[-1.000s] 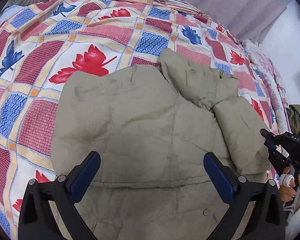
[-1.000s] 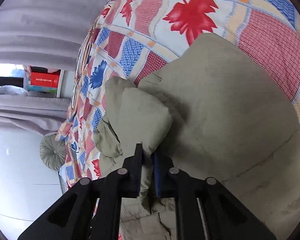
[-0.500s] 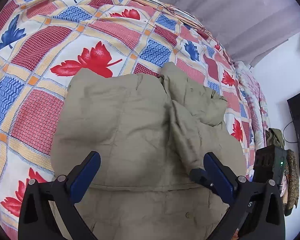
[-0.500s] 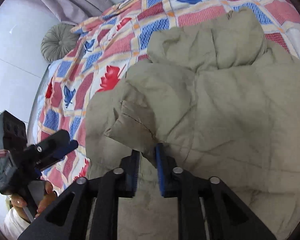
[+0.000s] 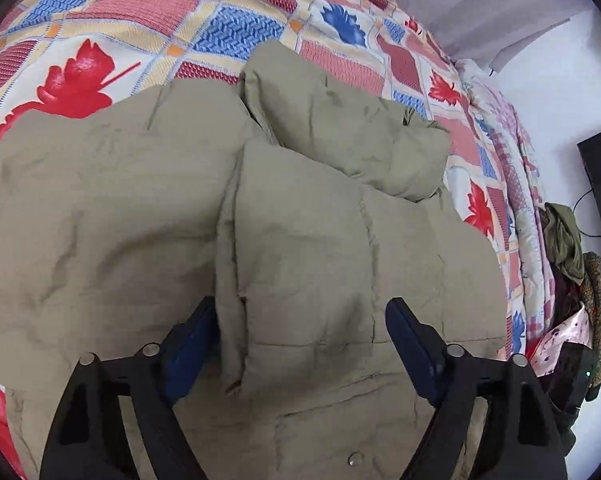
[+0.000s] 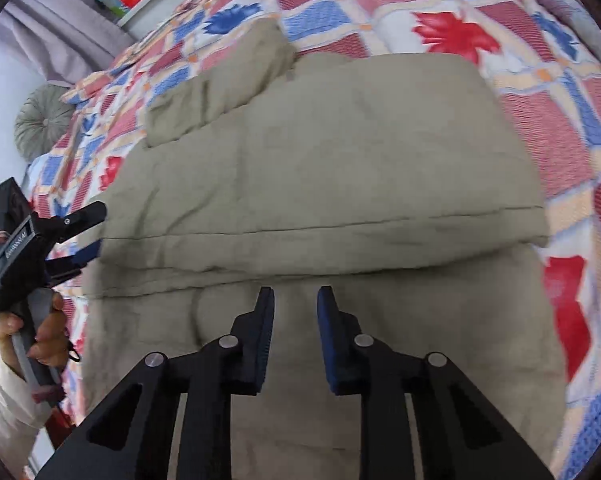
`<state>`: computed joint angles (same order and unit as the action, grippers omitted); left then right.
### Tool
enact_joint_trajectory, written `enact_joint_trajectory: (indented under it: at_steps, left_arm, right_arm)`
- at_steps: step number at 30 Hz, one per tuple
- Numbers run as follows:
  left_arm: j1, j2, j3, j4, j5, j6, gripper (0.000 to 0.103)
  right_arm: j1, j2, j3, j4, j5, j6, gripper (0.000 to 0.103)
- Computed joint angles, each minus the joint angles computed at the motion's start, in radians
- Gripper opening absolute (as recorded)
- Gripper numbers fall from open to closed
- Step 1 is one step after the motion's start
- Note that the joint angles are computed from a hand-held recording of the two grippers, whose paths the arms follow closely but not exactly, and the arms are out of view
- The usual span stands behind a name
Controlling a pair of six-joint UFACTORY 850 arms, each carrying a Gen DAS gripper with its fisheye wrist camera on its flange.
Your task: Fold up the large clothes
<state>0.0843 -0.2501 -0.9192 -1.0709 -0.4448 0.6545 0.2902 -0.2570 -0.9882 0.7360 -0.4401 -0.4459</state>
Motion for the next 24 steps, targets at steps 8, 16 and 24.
enact_joint_trajectory:
  at_steps: [8,16,24]
  left_arm:
    - [-0.039,0.011,-0.017,-0.107,0.008,0.052,0.009]
    - [-0.022,0.126,0.044,0.124,0.081,-0.047,0.009]
    - [-0.048,0.046,0.075,0.284,0.176,-0.149,0.013]
  right_arm:
    - [-0.067,-0.021,0.005,-0.147,0.1,0.113,0.021]
    - [-0.035,-0.043,-0.075,-0.567,0.177,0.445,0.018]
    - [-0.048,-0.129,-0.094,-0.565,0.149,0.479,0.017]
